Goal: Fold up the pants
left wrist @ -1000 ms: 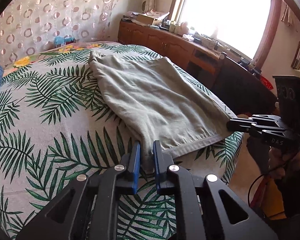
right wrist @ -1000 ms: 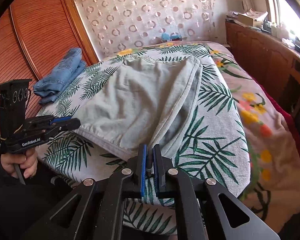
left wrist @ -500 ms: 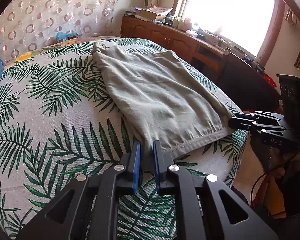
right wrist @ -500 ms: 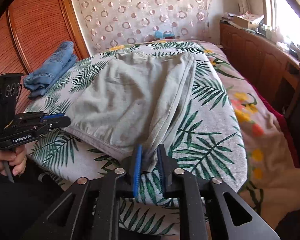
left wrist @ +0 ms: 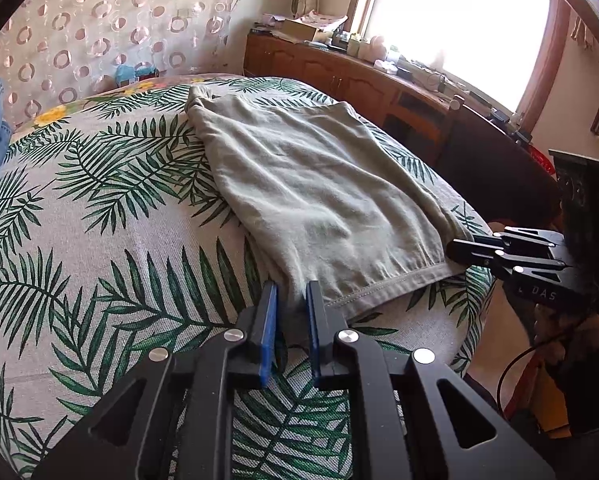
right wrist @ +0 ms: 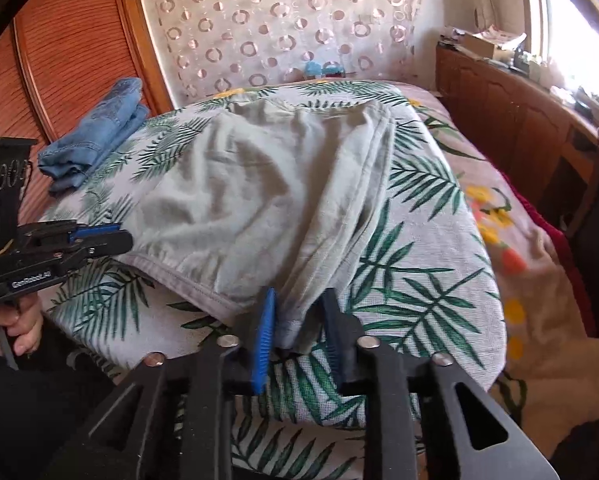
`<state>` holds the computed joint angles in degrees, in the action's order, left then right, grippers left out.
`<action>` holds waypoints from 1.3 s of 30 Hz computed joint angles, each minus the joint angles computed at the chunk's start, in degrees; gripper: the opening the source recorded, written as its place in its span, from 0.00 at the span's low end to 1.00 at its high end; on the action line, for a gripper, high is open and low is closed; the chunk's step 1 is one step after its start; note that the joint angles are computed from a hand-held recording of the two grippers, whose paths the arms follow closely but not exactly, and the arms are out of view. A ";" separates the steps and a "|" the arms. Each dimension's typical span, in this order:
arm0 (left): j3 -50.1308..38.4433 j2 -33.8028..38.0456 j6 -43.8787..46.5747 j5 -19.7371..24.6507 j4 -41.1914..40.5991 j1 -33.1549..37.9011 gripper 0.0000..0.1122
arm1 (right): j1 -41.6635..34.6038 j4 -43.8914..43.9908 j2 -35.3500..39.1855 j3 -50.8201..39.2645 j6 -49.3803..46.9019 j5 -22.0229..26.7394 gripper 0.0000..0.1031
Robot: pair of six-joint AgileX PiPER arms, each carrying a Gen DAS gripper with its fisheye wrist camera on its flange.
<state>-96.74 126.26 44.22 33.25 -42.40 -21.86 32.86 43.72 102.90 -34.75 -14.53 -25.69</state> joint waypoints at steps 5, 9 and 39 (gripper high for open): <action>-0.22 -0.06 -2.61 -1.55 1.74 -0.13 0.29 | -1.05 -5.22 -0.14 1.35 4.21 -0.74 0.14; -1.08 0.65 -0.94 0.22 -0.26 0.15 0.42 | -1.48 -7.42 -0.10 2.13 6.24 -1.46 0.14; -1.70 -6.21 4.53 1.36 -4.18 0.29 0.07 | -1.18 -10.38 -6.70 3.68 8.11 -4.72 0.06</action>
<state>-98.45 120.04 48.76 34.61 -46.58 -21.56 31.68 33.34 96.20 -31.07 -6.42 -30.41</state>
